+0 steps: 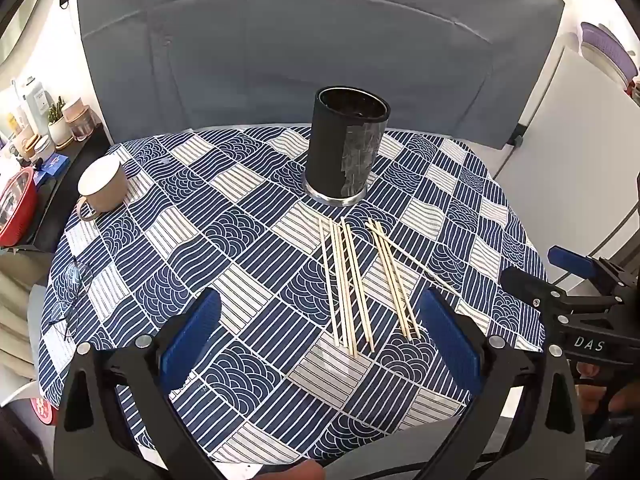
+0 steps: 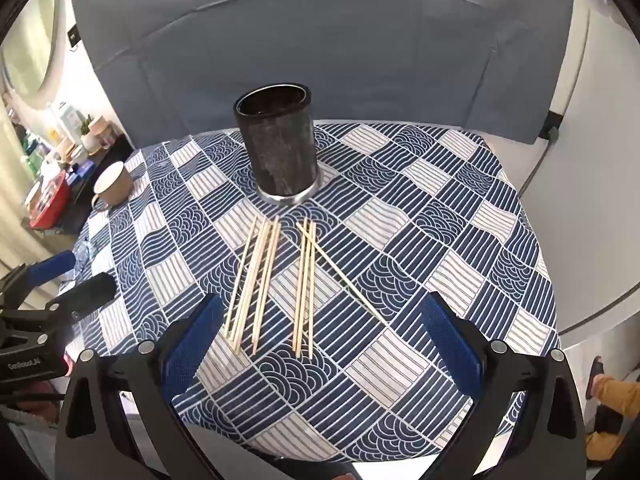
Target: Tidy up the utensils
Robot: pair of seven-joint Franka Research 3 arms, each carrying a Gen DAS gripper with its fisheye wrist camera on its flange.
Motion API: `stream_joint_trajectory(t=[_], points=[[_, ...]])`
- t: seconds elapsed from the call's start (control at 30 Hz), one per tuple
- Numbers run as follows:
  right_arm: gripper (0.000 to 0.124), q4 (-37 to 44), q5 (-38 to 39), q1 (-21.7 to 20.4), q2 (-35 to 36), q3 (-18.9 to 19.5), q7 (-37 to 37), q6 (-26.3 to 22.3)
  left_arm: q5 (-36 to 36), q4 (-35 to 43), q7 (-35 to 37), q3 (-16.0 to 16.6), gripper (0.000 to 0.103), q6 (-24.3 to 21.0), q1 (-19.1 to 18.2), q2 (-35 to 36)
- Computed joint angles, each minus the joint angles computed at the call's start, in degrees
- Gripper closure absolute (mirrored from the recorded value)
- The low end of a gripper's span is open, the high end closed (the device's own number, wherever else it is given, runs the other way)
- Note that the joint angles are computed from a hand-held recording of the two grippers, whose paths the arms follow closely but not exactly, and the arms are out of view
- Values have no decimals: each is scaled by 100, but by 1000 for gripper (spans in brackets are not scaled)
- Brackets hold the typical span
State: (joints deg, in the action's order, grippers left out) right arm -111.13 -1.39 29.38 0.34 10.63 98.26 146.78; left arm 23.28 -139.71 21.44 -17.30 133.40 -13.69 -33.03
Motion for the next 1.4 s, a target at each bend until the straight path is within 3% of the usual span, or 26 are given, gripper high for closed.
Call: stream_joint_trajectory(t=[0.33, 1.4], points=[[29, -150, -52, 24, -58, 22, 93, 166, -145, 100, 141, 72, 6, 9, -19, 143], [29, 37, -200, 10, 46, -4, 232, -15, -200, -94, 144, 132, 6, 160, 39, 24]])
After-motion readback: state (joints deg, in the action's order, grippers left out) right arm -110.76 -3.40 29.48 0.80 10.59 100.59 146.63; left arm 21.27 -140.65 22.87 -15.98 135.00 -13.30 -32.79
